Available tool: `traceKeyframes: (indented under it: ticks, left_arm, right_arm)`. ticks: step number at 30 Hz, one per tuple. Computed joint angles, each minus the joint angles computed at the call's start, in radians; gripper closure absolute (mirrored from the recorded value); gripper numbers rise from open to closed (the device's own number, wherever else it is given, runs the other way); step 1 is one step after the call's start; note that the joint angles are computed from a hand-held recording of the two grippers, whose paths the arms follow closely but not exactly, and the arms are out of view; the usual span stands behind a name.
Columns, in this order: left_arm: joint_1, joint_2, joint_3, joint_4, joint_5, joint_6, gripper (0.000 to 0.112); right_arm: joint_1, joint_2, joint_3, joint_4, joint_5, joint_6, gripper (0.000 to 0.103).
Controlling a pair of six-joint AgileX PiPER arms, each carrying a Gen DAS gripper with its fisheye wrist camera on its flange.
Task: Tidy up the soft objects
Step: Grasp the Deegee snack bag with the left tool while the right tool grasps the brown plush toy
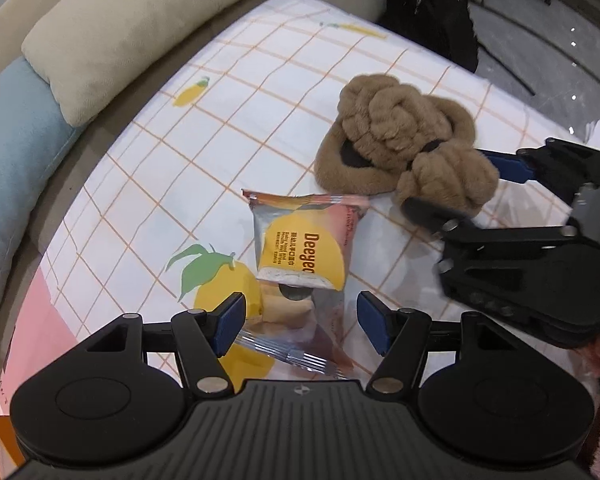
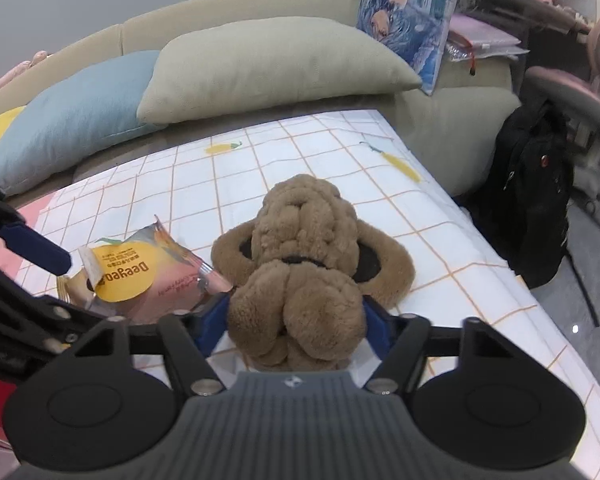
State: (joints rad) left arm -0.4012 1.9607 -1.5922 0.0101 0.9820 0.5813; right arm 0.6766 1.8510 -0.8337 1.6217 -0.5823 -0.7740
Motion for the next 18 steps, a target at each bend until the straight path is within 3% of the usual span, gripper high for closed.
traceKeyframes:
  ticks: [3,12,18]
  left_arm:
    - [-0.014,0.024,-0.017,0.028,0.007,-0.032,0.037]
    - [-0.071,0.075,-0.03,0.124,-0.003,-0.137,0.038]
    - [-0.08,0.092,-0.022,0.152,-0.024,-0.185,0.053]
  right_arm:
    - [-0.013,-0.023,0.02,-0.017,0.027,0.031,0.058]
    - [-0.037,-0.05,0.033,-0.001,0.075,0.029,0.06]
    - [-0.041,-0.049,0.035,-0.012,0.08,0.038,0.06]
